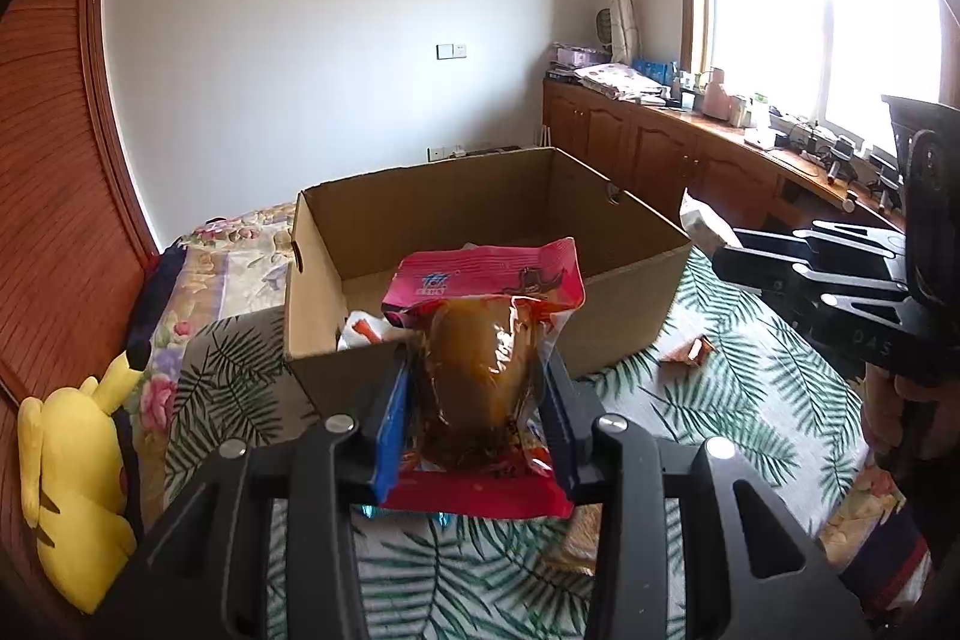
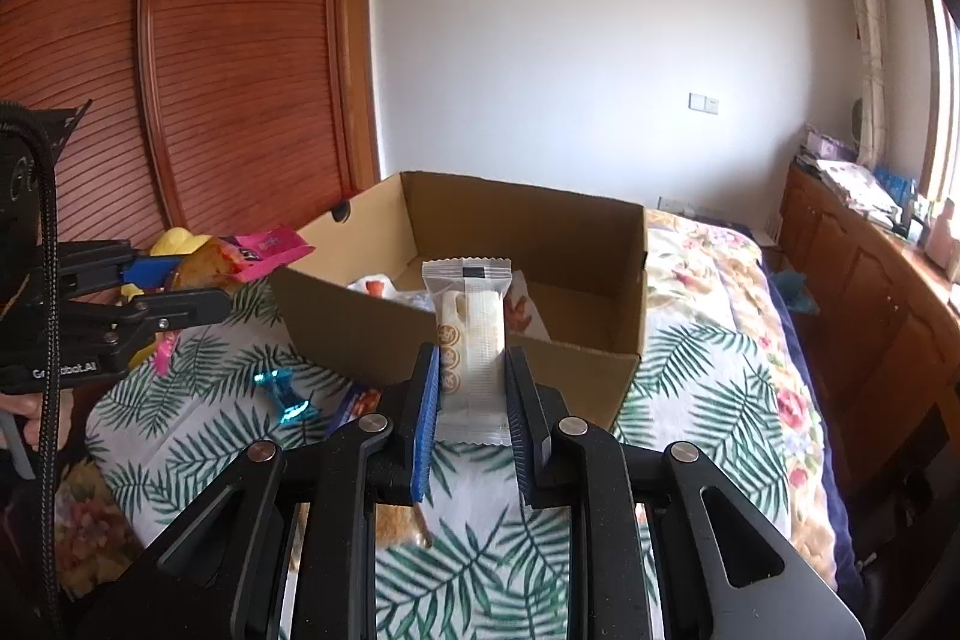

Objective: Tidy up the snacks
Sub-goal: 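Carry both held packets over the box and open both tools inside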

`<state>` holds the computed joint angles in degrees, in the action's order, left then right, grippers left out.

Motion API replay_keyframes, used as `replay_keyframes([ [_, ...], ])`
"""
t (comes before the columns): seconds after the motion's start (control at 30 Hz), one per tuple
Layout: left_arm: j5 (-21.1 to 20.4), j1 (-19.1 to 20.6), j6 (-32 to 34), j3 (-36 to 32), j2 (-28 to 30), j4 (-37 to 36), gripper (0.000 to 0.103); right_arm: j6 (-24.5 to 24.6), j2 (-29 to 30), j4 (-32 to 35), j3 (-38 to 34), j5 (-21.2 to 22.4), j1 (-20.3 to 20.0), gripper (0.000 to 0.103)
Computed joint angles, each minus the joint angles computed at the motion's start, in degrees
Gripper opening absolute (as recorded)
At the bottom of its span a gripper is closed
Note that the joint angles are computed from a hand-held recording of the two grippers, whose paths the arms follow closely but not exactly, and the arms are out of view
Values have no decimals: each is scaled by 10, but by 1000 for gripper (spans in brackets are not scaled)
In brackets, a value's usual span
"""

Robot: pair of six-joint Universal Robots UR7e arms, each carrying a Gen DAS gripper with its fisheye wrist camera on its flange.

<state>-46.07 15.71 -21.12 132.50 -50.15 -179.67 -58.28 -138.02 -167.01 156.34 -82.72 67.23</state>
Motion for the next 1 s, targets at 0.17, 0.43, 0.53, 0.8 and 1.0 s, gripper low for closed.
replay_keyframes([
  [0.17, -7, 39, 53, -37, 25, -34, 38, 22, 102, -76, -24, -27, 37, 19],
  [0.43, -31, 100, 110, -97, 67, -74, 38, 44, 244, -162, -74, -50, 68, 20],
  [0.53, -38, 118, 126, -117, 83, -77, 38, 44, 285, -180, -89, -59, 76, 20],
  [0.8, -40, 143, 149, -157, 119, -72, 39, 56, 367, -211, -118, -82, 92, 20],
  [1.0, -35, 149, 149, -173, 137, -54, 39, 64, 407, -217, -132, -101, 105, 20],
])
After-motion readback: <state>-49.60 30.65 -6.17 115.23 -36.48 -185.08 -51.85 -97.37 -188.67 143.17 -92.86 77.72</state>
